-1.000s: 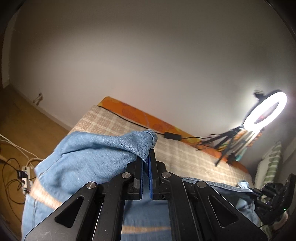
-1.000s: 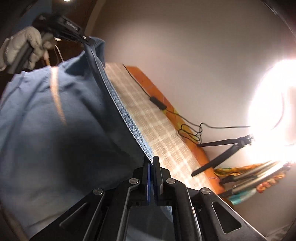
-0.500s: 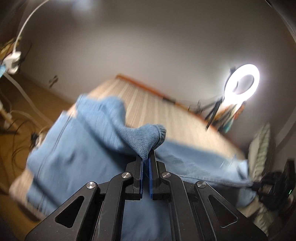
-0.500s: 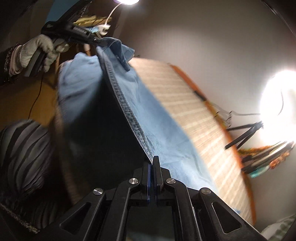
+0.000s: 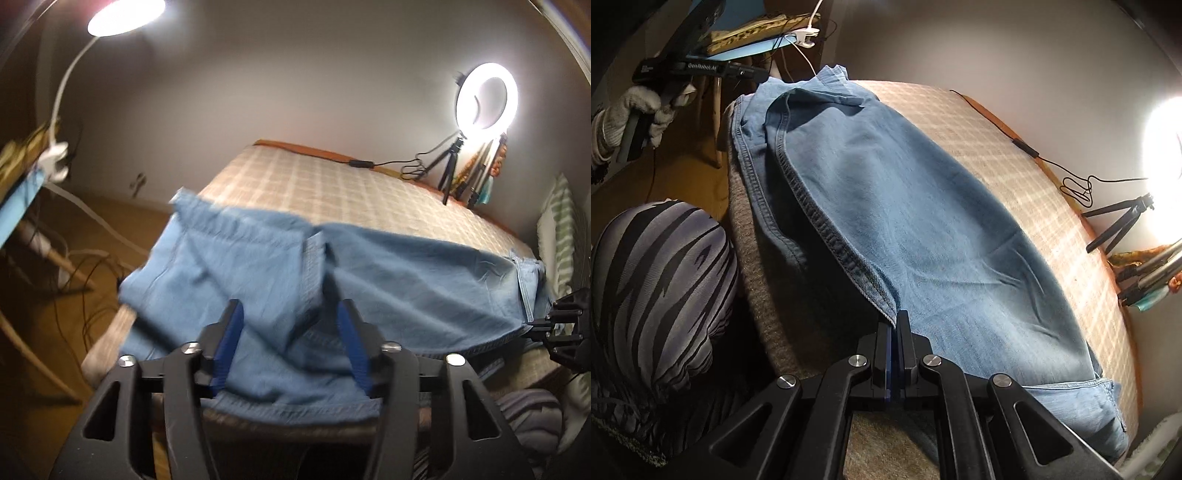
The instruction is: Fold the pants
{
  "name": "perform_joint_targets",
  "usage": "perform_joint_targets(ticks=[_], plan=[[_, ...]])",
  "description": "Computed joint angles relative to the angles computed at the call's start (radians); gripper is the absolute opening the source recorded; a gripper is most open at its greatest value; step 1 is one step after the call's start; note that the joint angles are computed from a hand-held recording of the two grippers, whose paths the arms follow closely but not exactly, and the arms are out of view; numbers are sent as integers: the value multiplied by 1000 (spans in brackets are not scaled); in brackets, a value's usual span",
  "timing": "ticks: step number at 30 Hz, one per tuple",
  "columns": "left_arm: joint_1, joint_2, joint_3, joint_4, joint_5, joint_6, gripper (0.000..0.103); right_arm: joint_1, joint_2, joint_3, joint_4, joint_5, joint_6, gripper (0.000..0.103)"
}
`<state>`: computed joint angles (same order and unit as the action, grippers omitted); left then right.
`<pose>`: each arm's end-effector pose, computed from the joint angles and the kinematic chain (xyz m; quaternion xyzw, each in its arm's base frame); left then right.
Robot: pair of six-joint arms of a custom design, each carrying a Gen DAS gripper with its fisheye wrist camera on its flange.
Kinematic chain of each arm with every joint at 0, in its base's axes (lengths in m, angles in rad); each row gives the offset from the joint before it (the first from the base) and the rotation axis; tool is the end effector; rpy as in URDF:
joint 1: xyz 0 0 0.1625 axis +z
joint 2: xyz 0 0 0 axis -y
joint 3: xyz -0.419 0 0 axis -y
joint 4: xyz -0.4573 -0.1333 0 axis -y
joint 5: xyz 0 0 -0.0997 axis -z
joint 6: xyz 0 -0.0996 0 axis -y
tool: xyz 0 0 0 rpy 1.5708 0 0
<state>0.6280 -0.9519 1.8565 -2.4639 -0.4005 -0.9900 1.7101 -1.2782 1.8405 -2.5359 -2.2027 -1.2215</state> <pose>-0.3735 -0.5493 0.1043 -0.0165 0.8335 -0.4517 0.3178 0.1614 -0.6145 0.2850 0.5376 -0.7630 0.0062 0.3589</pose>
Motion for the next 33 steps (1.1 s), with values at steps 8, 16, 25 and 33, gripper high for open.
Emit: perform_joint_targets(ticks=[8,16,25,33], plan=[[97,131,-188,180,-36,52,53,-1,-8,18,-39,11,20,0],[104,66,-52,-149,-31,111,10,2,-5,25,-93,2,10,0],[3,-126,303,-566,61,-141,8,18,-14,13,-120,17,0,0],[-2,-165,349,-487,59,-261,17,20,-9,31,-134,-9,-11,0]])
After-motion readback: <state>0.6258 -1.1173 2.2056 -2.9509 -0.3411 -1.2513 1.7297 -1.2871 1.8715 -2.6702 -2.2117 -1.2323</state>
